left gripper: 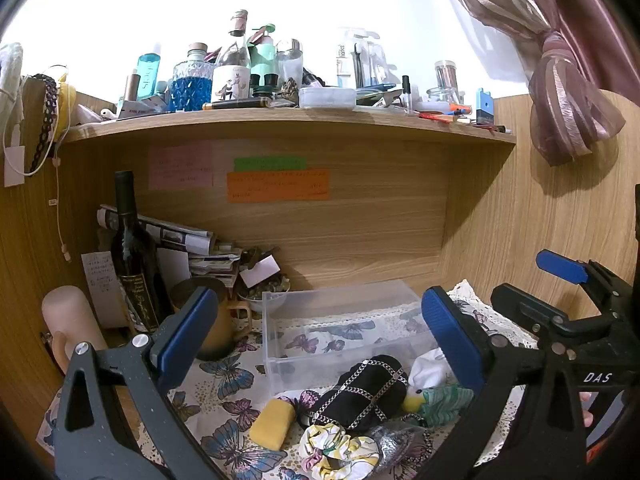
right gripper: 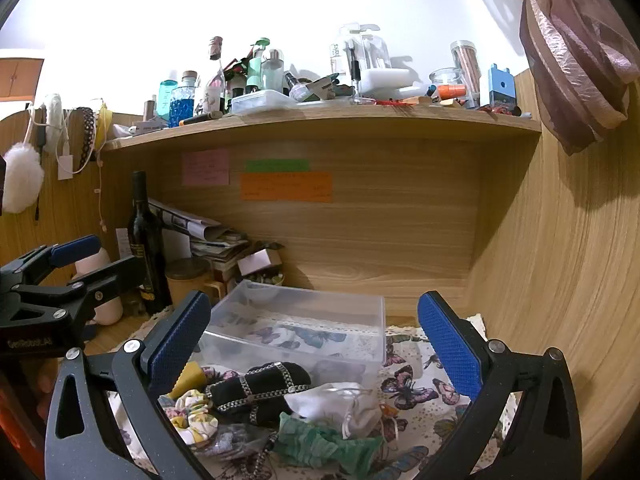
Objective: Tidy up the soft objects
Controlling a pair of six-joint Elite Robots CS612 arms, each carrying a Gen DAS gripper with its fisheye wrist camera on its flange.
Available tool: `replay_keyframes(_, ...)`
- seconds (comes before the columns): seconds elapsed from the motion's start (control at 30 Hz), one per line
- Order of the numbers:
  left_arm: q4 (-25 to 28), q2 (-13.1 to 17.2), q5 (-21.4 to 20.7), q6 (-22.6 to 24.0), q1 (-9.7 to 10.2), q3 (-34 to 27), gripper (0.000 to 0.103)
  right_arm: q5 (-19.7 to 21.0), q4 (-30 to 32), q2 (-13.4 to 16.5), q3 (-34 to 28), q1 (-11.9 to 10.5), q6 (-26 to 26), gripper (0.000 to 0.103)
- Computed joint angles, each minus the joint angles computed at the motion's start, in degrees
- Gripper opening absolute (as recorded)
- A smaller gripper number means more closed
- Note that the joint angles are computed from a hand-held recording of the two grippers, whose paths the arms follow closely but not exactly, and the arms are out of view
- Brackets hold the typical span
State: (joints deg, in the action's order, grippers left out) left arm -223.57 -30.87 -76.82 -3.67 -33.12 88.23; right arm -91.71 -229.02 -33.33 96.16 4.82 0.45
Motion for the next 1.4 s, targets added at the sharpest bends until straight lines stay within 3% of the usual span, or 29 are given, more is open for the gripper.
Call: replay_keyframes(1.4, 0.25, 0.29, -0.67, -0.42, 0.20, -0.40, 0.103, 0.44, -0.84, 0.02, -0.05, -0.10, 0.59, 0.103)
